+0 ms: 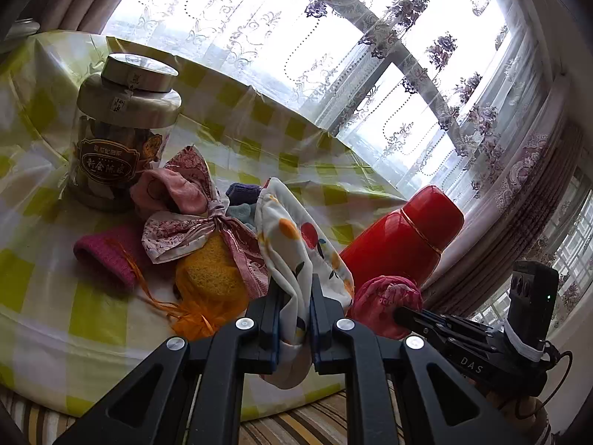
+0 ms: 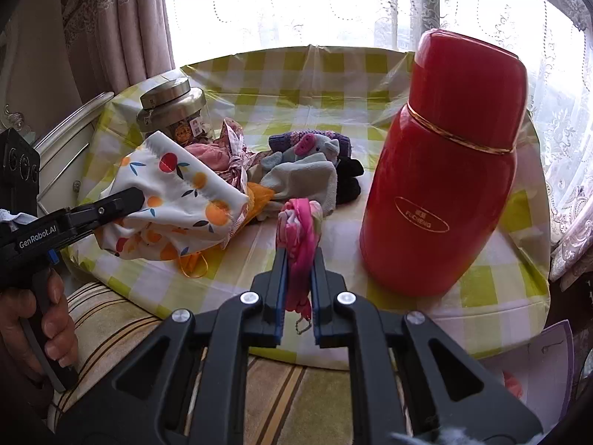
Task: Organize soft objects
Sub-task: 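Carry both held items over the white box and open both tools to drop them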
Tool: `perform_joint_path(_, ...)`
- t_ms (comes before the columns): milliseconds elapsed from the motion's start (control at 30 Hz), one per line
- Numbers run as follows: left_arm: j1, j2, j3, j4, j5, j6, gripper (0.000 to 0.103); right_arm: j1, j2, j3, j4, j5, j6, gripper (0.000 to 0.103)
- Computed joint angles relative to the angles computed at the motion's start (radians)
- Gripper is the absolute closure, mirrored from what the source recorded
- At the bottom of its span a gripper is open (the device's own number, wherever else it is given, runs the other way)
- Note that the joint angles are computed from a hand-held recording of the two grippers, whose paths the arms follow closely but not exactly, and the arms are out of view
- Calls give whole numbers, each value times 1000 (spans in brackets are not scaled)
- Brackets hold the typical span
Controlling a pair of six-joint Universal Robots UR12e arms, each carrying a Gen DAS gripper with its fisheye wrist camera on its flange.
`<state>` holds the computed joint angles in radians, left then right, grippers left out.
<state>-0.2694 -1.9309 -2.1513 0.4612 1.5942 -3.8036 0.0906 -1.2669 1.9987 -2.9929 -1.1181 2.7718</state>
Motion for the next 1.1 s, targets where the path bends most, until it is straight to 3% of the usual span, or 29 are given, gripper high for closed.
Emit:
perform_joint_path(767, -114, -22, 131, -190, -106, 62, 90, -207, -103, 117, 6, -62, 52, 89)
perform_joint_path(1100, -166, -62, 224, -286, -219, 108, 90, -285, -125, 133, -10, -71, 85, 89)
